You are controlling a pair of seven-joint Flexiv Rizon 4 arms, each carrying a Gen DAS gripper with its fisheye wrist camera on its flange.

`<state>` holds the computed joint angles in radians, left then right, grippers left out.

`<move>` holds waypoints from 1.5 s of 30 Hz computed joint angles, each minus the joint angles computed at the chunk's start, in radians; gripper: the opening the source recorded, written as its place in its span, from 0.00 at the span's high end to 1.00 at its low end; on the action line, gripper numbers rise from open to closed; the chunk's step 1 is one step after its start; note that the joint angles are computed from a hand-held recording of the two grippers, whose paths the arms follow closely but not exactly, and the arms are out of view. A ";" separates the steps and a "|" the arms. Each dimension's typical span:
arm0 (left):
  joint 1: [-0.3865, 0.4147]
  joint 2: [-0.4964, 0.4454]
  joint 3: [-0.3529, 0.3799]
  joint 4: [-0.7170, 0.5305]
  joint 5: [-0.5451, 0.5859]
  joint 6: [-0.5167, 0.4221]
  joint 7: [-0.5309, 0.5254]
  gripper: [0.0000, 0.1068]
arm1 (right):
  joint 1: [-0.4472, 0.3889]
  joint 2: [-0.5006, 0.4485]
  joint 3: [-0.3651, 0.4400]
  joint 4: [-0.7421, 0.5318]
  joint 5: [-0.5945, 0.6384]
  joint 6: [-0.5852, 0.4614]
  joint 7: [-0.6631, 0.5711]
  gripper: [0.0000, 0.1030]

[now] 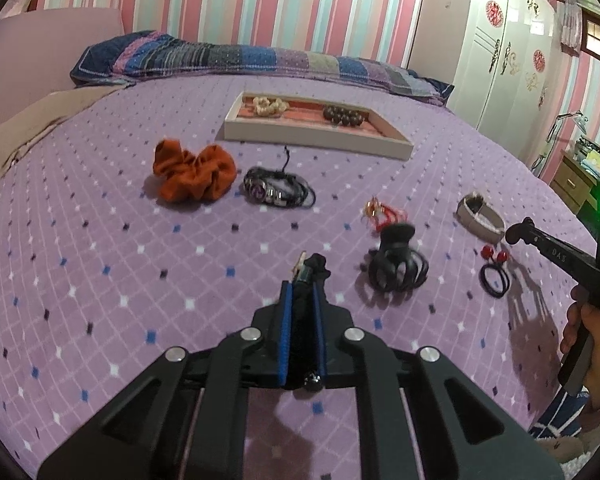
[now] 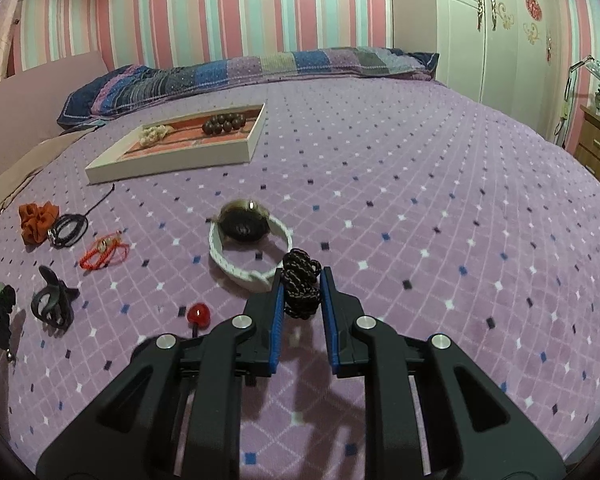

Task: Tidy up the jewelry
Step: 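Carry the black scrunchie and hair claw over the white tray with both tools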

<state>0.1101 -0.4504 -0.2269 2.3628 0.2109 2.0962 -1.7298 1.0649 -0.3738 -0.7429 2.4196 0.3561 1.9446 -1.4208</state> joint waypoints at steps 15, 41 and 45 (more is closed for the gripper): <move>0.090 -0.038 -0.126 -0.213 0.012 -0.098 0.027 0.90 | -0.008 -0.030 -0.064 -0.167 -0.069 -0.041 -0.008 0.83; -0.189 -0.430 0.098 -1.027 -0.447 -0.577 0.333 0.90 | -0.560 -0.432 0.393 -0.994 -0.504 -0.444 0.337 0.83; -0.230 -0.536 0.175 -1.206 -0.475 -0.710 0.306 0.90 | -0.632 -0.510 0.475 -1.127 -0.552 -0.537 0.366 0.83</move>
